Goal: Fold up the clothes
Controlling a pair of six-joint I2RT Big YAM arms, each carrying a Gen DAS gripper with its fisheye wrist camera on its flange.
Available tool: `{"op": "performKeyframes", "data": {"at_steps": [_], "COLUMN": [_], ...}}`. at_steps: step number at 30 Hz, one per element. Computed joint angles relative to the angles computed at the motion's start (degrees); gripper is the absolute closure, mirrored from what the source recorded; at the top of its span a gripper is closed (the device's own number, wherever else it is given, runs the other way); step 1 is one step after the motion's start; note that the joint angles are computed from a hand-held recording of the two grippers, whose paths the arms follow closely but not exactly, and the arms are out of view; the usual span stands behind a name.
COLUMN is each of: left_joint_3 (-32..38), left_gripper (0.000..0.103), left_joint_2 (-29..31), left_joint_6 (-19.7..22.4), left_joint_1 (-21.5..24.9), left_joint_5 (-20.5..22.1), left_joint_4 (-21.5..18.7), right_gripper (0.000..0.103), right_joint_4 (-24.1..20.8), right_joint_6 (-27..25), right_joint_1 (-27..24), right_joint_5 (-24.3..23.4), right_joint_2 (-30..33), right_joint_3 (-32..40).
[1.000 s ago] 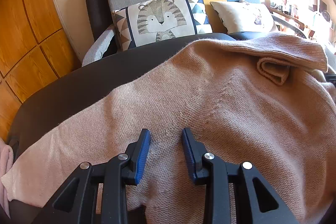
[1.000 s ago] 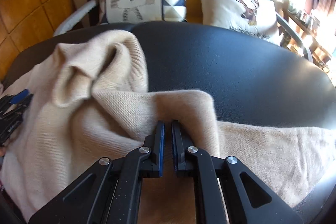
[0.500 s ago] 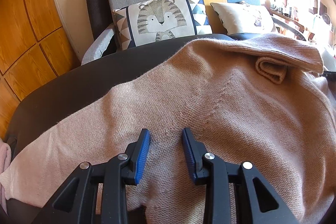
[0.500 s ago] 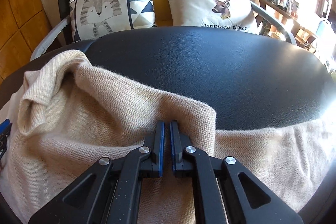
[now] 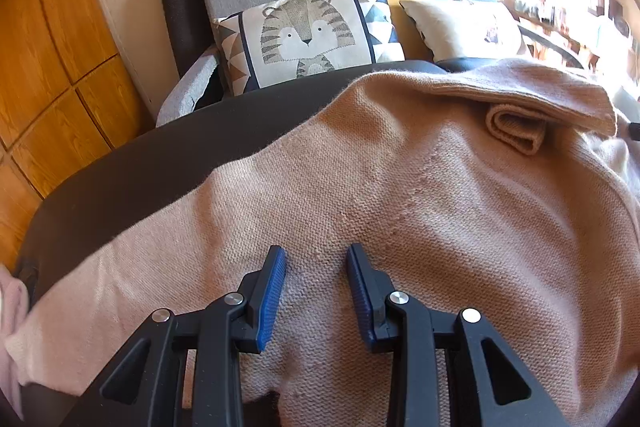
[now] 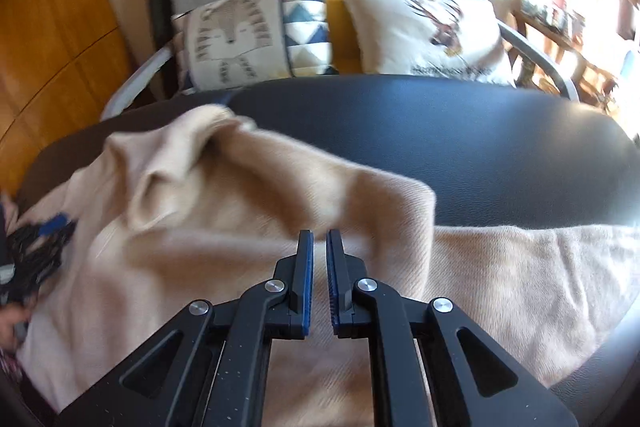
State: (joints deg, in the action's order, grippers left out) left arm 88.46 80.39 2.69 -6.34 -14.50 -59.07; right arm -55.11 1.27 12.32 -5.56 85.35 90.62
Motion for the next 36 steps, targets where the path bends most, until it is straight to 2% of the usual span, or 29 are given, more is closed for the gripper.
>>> {"op": "performKeyframes", "data": {"at_steps": [2, 5, 7, 8, 10, 14, 16, 18, 19, 21, 22, 24, 25, 26, 29, 31, 32, 33, 34, 36], "left_joint_3": [1.6, -0.5, -2.6, -4.7, -7.4, -9.8, -8.3, -5.5, -4.0, -2.2, -1.3, -0.2, 0.5, 1.2, 2.3, 1.7, 1.5, 1.5, 1.2, 0.2], "left_gripper": [0.073, 0.072, 0.072, 0.071, 0.071, 0.071, 0.072, 0.072, 0.072, 0.072, 0.072, 0.072, 0.072, 0.072, 0.072, 0.071, 0.071, 0.071, 0.071, 0.071], "left_joint_2": [0.3, -1.8, -2.4, -3.6, -5.4, -7.9, -7.4, -6.4, -5.9, -5.2, -4.7, -3.4, -2.5, -1.6, 0.5, 1.1, 1.4, 1.9, 2.0, 1.9], "left_joint_6": [-0.2, -1.4, 1.1, 2.2, 2.1, -0.1, -1.6, -5.3, -7.3, -11.0, -12.4, -12.0, -10.7, -9.5, -5.4, -4.5, -4.6, -4.9, -5.2, -5.7], "left_joint_1": [-1.1, -2.8, -4.7, -5.3, -6.0, -5.3, -4.2, -2.5, -1.6, -0.7, -0.6, -1.5, -2.0, -2.6, -4.4, -5.1, -5.4, -5.6, -5.6, -5.4], "left_joint_5": [-0.4, 4.6, 1.1, -0.9, -3.9, -3.4, -1.0, 4.1, 6.7, 10.5, 11.7, 12.2, 11.8, 11.4, 8.8, 8.8, 9.0, 9.4, 9.9, 10.9], "left_joint_4": [-2.5, -1.2, -1.0, 1.2, 2.8, 2.3, -0.1, -2.5, -3.6, -2.8, -2.2, -0.8, -0.1, 0.5, 2.2, 3.2, 3.3, 2.7, 2.7, 3.1], "right_gripper": [0.096, 0.096, 0.096, 0.096, 0.096, 0.095, 0.095, 0.095, 0.095, 0.093, 0.088, 0.051, 0.045, 0.044, 0.044, 0.044, 0.052, 0.075, 0.086, 0.092], "right_joint_4": [-1.0, -2.3, -3.3, -3.7, -2.5, -2.7, -3.7, -3.8, -2.9, 0.5, 1.7, 2.2, 2.0, 1.7, 0.2, -2.6, -4.1, -5.3, -6.5, -6.4], "right_joint_6": [-2.7, -4.5, -4.8, -4.4, -2.7, 0.1, 0.4, 1.6, 2.3, 3.9, 4.1, 4.1, 4.0, 4.2, 4.7, 4.9, 5.1, 5.1, 4.9, 4.7], "right_joint_1": [1.3, 2.7, 3.4, 3.6, 3.4, 2.9, 2.7, 2.3, 2.0, 1.7, 2.1, 3.6, 4.2, 4.6, 5.7, 6.4, 6.6, 6.6, 6.6, 6.5], "right_joint_5": [-1.2, -2.2, -1.4, -0.6, -0.3, -0.1, -0.7, -3.6, -5.8, -10.7, -11.4, -11.3, -11.3, -11.6, -11.9, -10.1, -9.5, -9.6, -9.7, -9.8], "right_joint_2": [-1.7, -2.4, -2.0, -1.8, -2.5, -3.5, -3.5, -4.1, -4.6, -5.8, -5.8, -4.2, -3.1, -1.7, 2.3, 5.5, 7.0, 8.3, 9.4, 9.9], "right_joint_3": [-1.2, -2.9, -3.8, -4.2, -6.1, -7.1, -6.7, -6.2, -6.3, -6.4, -5.8, -3.0, -1.5, -0.1, 4.5, 7.8, 9.3, 10.6, 11.8, 11.8]}}
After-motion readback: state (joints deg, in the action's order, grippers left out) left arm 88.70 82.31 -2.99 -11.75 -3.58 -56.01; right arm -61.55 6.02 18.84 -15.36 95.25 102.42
